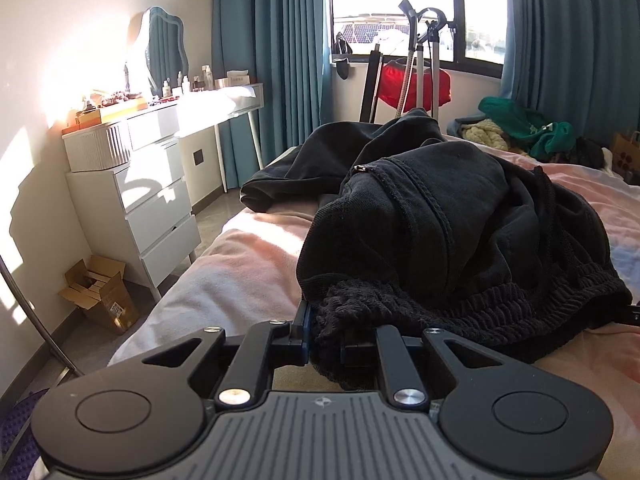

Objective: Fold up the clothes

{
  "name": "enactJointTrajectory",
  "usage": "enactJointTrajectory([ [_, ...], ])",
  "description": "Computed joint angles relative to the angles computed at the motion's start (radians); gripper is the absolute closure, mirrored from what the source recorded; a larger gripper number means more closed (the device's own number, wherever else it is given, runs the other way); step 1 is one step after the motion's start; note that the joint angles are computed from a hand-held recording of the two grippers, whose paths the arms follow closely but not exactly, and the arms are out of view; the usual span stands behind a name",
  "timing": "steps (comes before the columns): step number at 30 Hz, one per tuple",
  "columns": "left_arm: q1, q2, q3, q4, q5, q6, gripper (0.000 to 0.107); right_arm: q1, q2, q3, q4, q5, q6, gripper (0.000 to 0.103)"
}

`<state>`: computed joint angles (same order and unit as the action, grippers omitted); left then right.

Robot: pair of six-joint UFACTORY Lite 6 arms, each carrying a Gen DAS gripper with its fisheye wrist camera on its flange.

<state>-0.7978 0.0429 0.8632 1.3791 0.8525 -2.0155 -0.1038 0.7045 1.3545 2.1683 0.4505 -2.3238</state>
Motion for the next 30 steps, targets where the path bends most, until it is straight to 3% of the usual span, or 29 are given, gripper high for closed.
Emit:
enactJointTrajectory([
  [3, 0.0, 0.035, 0.02, -0.005, 0.004, 0.018, 0.094, 0.024, 0.068, 0.06, 0.133, 0.023, -0.117, 0.04],
  [5, -0.001, 0.055, 0.028, 0.002, 0.003, 0.029, 0.094, 0.029, 0.097, 0.086, 0.163, 0.043, -0.129, 0.062],
  [7, 0.003, 0.064, 0.028, 0.02, -0.009, 0.04, 0.093, 0.036, 0.096, 0.081, 0.193, 0.05, -0.148, 0.069],
  [8, 0.006, 0.066, 0.026, 0.031, -0.017, 0.046, 0.09, 0.044, 0.086, 0.072, 0.232, 0.031, -0.184, 0.081],
  [11, 0.0, 0.066, 0.016, 0.066, -0.026, 0.049, 0.081, 0.023, 0.039, 0.027, 0.245, 0.071, -0.143, 0.088],
  [14, -0.014, 0.052, 0.007, 0.079, -0.032, 0.053, 0.073, 0.003, -0.045, -0.056, 0.29, 0.139, -0.158, 0.09],
  [17, -0.06, 0.048, 0.003, 0.086, -0.003, 0.099, 0.058, -0.014, -0.145, -0.152, 0.34, 0.206, -0.194, 0.093],
  [22, -0.165, 0.04, -0.016, 0.1, 0.045, 0.202, 0.05, -0.064, -0.321, -0.315, 0.325, 0.265, -0.18, 0.093],
  [28, -0.285, 0.083, -0.012, 0.163, 0.126, 0.287, 0.044, -0.218, -0.351, -0.36, 0.035, 0.305, 0.236, 0.094],
  [30, -0.288, 0.115, 0.004, 0.183, 0.132, 0.294, 0.042, -0.214, -0.325, -0.333, 0.009, 0.232, 0.264, 0.093],
])
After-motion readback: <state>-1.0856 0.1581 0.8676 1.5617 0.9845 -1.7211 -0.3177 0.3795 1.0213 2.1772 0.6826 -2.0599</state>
